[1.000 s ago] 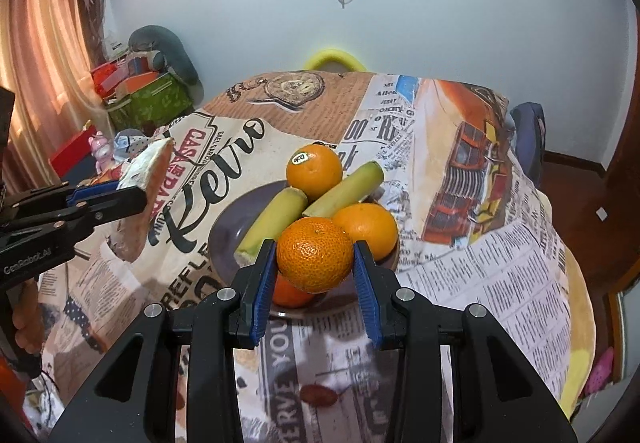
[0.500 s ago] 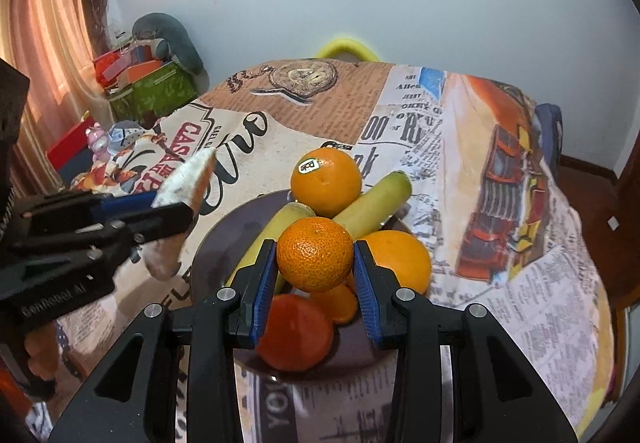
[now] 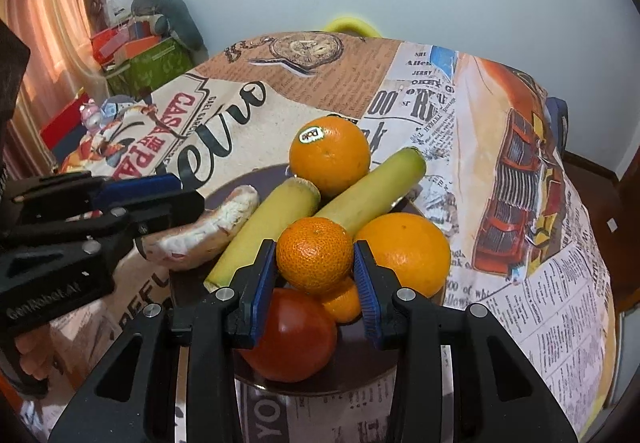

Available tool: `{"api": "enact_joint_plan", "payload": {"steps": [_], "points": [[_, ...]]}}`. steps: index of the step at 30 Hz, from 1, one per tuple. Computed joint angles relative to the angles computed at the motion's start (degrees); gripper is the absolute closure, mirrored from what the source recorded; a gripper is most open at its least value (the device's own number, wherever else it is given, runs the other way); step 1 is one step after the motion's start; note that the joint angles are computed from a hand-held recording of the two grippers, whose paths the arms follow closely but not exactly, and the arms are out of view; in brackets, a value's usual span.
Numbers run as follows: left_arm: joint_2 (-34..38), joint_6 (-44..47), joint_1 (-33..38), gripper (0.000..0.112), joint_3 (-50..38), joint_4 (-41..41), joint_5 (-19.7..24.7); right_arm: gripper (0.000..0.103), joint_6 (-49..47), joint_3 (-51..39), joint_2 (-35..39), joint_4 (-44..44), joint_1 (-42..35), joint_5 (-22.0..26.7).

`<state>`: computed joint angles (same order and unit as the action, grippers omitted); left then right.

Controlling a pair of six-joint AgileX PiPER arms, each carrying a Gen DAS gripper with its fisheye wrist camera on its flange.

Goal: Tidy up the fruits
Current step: 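Carry the peeled orange piece onto the plate with the left gripper while the right gripper places the tangerine, then grasp the dark red date on the cloth with the left gripper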

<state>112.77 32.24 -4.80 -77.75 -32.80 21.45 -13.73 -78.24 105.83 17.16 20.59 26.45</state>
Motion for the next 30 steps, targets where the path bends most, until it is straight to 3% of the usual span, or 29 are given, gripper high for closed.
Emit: {"api": "enact_joint_plan", "payload": {"steps": [13, 22, 25, 30], "points": [[-9.9, -4.2, -0.5, 0.088, 8.6, 5.1, -0.8, 0.067, 2.6, 7.9, -11.1, -2.2, -0.5, -0.6], [-20.1, -8.8, -1.4, 0.081, 17.5, 8.3, -1.3, 0.067, 9.2, 15.0, -21.8, -7.0, 0.5, 0.3], [-23.5, -10.6, -2.0, 0.07, 21.3, 9.4, -2.3, 0.067, 12.1, 17.7, -25.2, -9.0, 1.2, 0.4], [-26.0, -19.0, -4.7, 0.067, 26.6, 17.4, -3.4, 0.062, 16.2, 22.2, -29.9, -11.6, 2.4, 0.6]]}}
